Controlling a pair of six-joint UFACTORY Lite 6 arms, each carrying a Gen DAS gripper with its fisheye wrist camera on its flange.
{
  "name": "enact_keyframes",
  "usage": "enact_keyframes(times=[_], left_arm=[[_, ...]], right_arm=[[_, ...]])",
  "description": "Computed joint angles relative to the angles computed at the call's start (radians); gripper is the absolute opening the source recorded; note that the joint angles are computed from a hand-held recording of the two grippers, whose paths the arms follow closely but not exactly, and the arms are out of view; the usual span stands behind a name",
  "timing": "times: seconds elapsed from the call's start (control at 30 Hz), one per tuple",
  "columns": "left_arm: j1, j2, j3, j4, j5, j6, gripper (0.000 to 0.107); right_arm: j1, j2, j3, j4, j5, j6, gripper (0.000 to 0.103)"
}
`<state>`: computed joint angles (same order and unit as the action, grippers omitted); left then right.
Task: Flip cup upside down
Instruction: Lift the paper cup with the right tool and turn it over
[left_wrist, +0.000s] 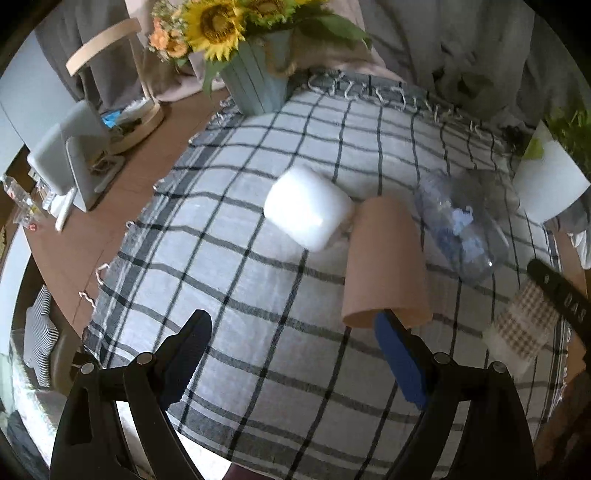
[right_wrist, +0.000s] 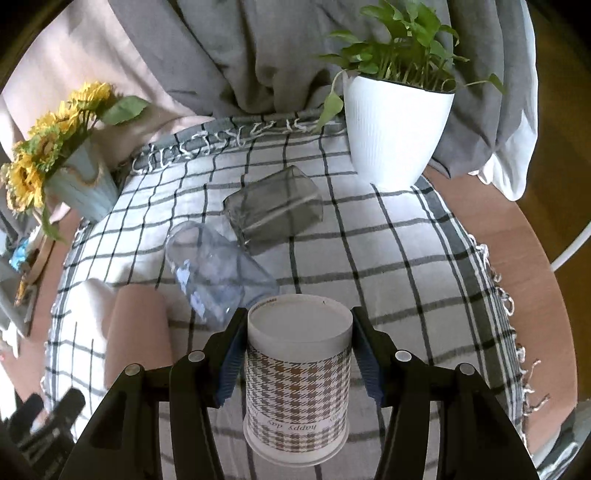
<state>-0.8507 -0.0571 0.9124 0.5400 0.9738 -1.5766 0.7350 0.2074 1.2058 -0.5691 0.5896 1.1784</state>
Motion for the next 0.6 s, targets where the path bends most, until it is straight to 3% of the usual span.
enact_keyframes(times=[0.13, 0.4, 0.6], left_arm=[[0.003, 0.013, -0.006, -0.03, -0.034, 0.009, 0.09], [-0.015, 0.003, 0.005, -0.014, 0.016, 0.004, 0.09], [-0.009, -0.033, -0.004, -0.012, 0.03, 0.01, 0.09]], right_arm=[[0.002, 0.008, -0.009, -0.083, -0.043, 0.069, 0.055], [0.031, 0.026, -0.045, -0.143, -0.07, 0.139, 0.055], [0.044, 0.002, -0.05, -0.078, -0.036, 0.102, 0.055]])
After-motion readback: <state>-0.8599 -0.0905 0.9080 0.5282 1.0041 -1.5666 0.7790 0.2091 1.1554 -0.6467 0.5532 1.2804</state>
